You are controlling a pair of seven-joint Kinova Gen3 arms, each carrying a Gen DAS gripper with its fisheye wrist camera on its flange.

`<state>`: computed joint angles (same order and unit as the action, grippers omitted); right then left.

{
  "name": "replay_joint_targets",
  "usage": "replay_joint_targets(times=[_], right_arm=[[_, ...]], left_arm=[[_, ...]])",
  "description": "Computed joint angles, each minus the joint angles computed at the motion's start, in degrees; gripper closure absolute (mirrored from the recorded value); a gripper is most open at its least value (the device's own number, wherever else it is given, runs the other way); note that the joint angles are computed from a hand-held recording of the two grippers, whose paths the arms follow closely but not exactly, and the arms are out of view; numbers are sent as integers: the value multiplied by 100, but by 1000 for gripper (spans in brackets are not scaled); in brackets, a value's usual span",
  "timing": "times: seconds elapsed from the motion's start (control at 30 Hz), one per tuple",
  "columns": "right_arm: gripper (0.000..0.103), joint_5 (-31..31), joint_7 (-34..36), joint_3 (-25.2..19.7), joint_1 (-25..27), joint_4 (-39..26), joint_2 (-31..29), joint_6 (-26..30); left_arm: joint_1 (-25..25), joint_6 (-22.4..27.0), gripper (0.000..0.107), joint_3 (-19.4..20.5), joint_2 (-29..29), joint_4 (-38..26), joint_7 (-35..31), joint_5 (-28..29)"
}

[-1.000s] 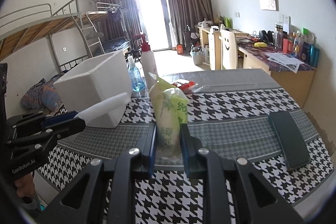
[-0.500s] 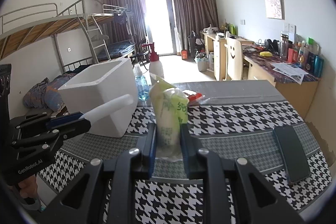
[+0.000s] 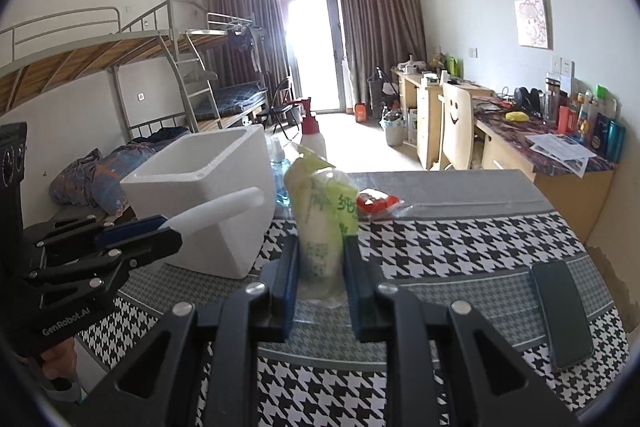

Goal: Organize soft objects
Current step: 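Carry the foam stick and wipe pack over the white foam box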

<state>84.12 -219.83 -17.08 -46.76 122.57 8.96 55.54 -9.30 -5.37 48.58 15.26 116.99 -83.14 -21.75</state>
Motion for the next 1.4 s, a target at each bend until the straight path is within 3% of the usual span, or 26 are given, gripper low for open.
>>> replay_joint_targets(times=[0.57,0.8,1.4], right_arm=[[78,154,239,55,93,-135,41,-168],[78,208,385,84,140,-229,63,-261],[78,330,734,186,279,-480,127,-525]], left_arm=[[82,-25,90,-207,64,-94,114,-112],[349,-46,90,-587,67,-188,9,36],[425,68,90,-773,84,-464,-201,293]])
